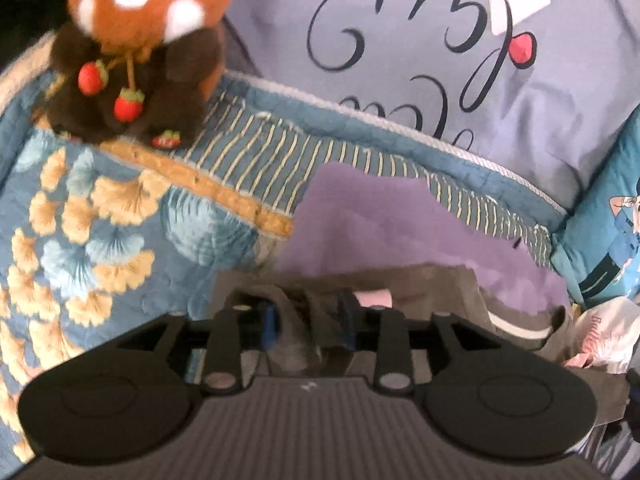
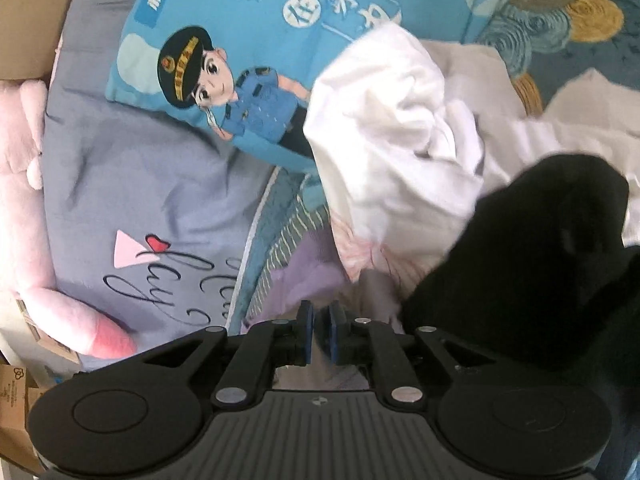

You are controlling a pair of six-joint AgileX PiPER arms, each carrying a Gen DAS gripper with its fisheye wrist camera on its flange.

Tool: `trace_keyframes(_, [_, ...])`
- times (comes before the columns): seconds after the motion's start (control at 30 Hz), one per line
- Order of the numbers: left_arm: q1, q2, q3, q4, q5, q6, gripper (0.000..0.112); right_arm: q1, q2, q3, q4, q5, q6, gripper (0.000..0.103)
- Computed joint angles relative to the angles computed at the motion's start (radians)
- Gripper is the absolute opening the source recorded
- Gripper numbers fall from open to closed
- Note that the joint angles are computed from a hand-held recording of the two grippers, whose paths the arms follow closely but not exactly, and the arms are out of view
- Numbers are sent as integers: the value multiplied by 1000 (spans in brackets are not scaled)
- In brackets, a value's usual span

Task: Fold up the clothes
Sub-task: 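Lift the grey shirt by its hem with both grippers and carry it toward the collar, then lay the hem over the collar and open both grippers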

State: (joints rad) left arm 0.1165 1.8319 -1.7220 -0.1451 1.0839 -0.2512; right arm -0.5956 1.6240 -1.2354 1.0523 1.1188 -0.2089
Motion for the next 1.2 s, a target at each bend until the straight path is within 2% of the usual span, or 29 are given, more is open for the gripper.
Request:
trace_keyframes(0.07, [-5, 6, -25, 15, -3, -21, 72, -1, 2, 1, 25, -15, -12, 15])
trace_keyframes(0.13, [-1, 9, -56, 17, 2, -44, 80, 4, -3, -6, 38, -35, -36, 17])
trace_keyframes(0.2, [-22, 8, -91, 85, 5, -65, 92, 15, -7, -17, 44, -61, -63, 20])
trace_keyframes(0.23, [-38, 8, -110, 132, 18, -70, 103, 18, -11, -26, 39, -66, -77, 22])
trace_keyframes(0.33, [-67, 6, -157, 228, 56, -46, 103, 42, -46, -52, -12, -61, -187, 26])
trace_keyframes(0.47, [-48, -60, -128, 222, 44, 18, 103, 134, -161, -53, -204, -56, -443, 37])
trace_keyframes(0.53, [-46, -132, -58, 164, 17, 127, 103, 182, -241, 14, -277, -100, -594, 39])
trace_keyframes(0.63, [-124, -243, 73, 200, -18, 262, 103, 280, -355, 106, -409, -189, -779, 39])
trace_keyframes(0.7, [-213, -305, 163, 269, -35, 309, 103, 363, -430, 219, -509, -343, -885, 41])
trace_keyframes(0.77, [-301, -353, 269, 331, -59, 303, 103, 458, -507, 354, -607, -542, -1029, 48])
trace_keyframes(0.87, [-366, -391, 372, 333, -82, 307, 103, 576, -574, 524, -786, -821, -1171, 60])
trace_keyframes(0.9, [-384, -397, 401, 339, -92, 297, 103, 594, -574, 549, -850, -870, -1180, 60])
trace_keyframes(0.97, [-419, -408, 456, 352, -111, 277, 103, 603, -557, 578, -904, -936, -1247, 60])
trace_keyframes(1.1, [-439, -411, 512, 367, -147, 212, 103, 593, -473, 545, -949, -952, -1380, 54])
trace_keyframes(1.13, [-443, -417, 522, 367, -154, 209, 103, 594, -447, 515, -993, -935, -1357, 47])
trace_keyframes(1.17, [-448, -423, 531, 367, -161, 206, 103, 598, -422, 479, -1053, -906, -1307, 35])
trace_keyframes(1.2, [-460, -424, 537, 381, -167, 201, 103, 603, -398, 428, -1078, -852, -1269, 29])
